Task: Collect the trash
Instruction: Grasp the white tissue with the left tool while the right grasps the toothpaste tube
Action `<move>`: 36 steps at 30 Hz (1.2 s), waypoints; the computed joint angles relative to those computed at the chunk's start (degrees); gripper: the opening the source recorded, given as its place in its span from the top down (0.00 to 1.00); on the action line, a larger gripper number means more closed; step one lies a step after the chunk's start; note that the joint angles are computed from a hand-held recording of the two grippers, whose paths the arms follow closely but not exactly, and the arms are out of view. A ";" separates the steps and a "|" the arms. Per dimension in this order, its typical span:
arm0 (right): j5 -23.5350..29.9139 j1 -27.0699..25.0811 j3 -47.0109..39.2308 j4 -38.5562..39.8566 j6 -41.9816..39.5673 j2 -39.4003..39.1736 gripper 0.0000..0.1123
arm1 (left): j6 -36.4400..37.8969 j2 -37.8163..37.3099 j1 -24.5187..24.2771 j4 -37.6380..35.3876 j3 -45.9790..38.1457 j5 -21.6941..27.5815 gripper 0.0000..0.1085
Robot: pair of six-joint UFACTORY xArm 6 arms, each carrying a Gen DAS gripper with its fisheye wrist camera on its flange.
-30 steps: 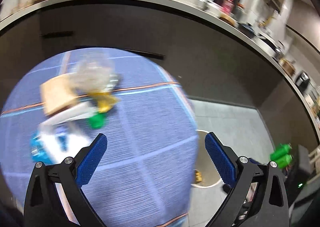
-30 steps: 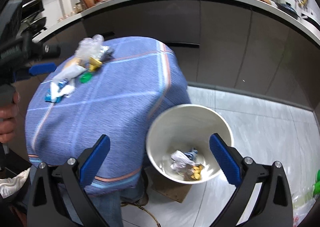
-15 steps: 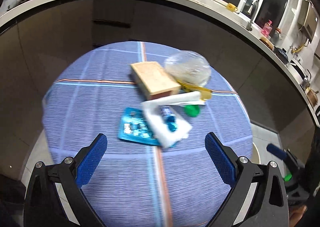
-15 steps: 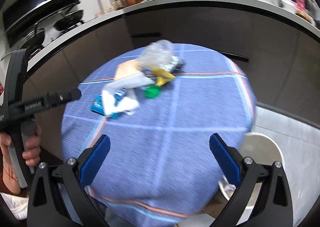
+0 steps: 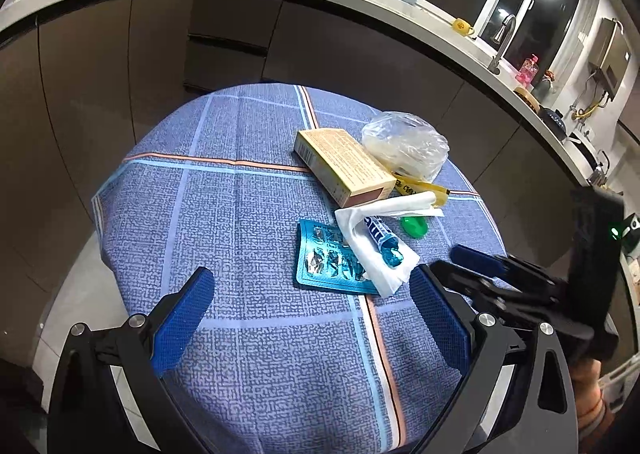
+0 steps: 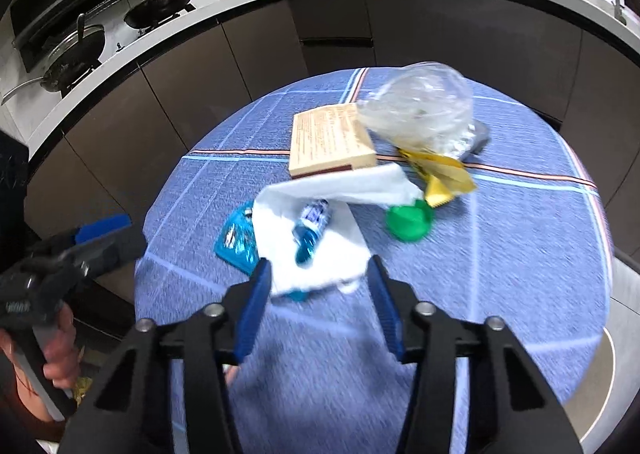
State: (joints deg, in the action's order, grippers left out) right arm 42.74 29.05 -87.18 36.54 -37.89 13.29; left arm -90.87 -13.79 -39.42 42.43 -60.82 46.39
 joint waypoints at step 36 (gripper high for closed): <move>-1.24 -4.20 2.38 3.12 -0.42 0.10 0.88 | 37.40 29.17 7.45 -17.60 -28.84 -1.57 0.76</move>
